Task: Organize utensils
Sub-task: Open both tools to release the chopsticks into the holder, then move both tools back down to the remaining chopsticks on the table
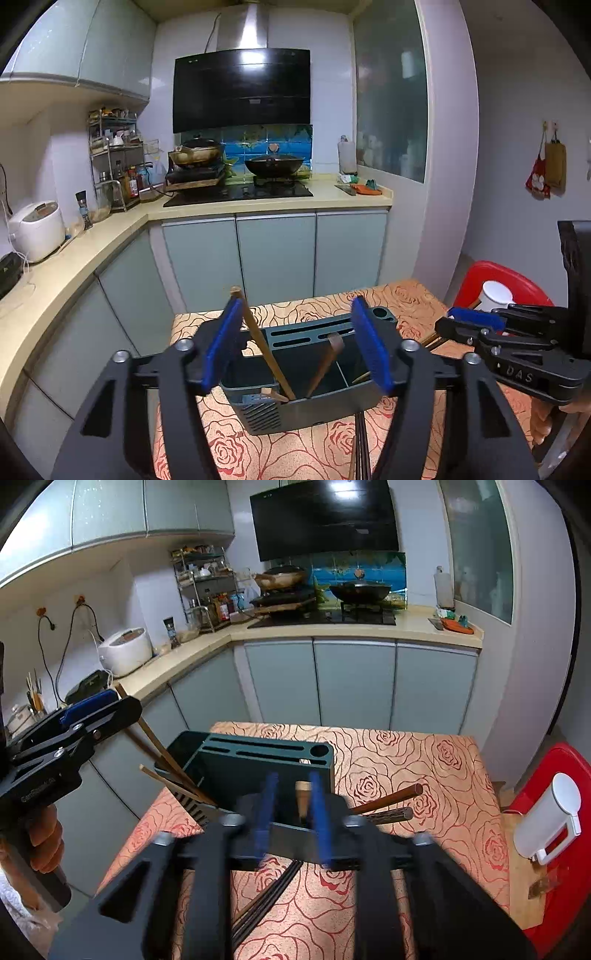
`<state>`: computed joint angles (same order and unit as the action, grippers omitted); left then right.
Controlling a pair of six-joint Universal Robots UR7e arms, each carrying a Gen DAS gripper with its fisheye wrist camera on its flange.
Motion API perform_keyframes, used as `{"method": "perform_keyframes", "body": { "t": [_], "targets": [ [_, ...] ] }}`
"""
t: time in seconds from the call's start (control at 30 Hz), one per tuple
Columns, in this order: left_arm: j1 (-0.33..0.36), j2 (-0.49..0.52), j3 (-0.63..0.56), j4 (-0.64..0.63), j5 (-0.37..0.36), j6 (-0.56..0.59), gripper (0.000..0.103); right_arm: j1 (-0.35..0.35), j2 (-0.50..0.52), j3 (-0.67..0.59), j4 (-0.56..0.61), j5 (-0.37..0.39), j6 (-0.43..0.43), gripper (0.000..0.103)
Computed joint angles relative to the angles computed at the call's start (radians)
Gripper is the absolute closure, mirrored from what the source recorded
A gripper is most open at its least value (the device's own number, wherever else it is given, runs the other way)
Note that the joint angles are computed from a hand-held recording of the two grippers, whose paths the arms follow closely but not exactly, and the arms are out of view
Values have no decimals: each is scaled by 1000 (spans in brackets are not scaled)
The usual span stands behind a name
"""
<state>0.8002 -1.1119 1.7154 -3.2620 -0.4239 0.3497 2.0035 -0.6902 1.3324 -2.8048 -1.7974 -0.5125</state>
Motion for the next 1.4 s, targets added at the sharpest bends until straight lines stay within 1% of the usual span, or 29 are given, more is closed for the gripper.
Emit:
{"method": "perform_keyframes", "body": {
  "t": [0.03, 0.07, 0.23, 0.43, 0.53, 0.73, 0.9, 0.97, 1.03, 1.23, 1.33, 1.4],
  "targets": [
    [-3, -4, 5, -7, 1, 1, 35, 0, -4, 7, -13, 6, 2, 59],
    [-7, -9, 12, -17, 2, 2, 34, 1, -10, 17, -32, 10, 3, 57],
    [-29, -44, 64, -49, 4, 1, 24, 6, -44, 61, -83, 26, -22, 57],
    [-50, -92, 160, -80, 12, -20, 21, -5, -120, 173, -160, 82, -37, 56],
    [-55, -113, 211, -69, 17, -50, 21, -14, -152, 238, -206, 90, -56, 56],
    [-52, -172, 338, -1, 7, -181, 21, -38, -192, 368, -305, 86, -93, 56],
    [-54, -190, 444, -5, 31, -235, 21, -64, -210, 493, -421, 71, -146, 56],
    [-50, -202, 493, 18, 24, -286, 21, -74, -209, 541, -471, 64, -163, 56],
    [-41, -219, 535, 72, 4, -358, 21, -84, -208, 572, -489, 60, -166, 56],
    [-28, -258, 627, 202, -24, -521, 21, -112, -201, 638, -500, 51, -164, 56],
    [-30, -286, 667, 248, -43, -587, 21, -121, -197, 661, -506, 45, -163, 56],
    [-36, -295, 691, 265, -50, -612, 21, -123, -192, 668, -499, 37, -163, 56]
  ]
}}
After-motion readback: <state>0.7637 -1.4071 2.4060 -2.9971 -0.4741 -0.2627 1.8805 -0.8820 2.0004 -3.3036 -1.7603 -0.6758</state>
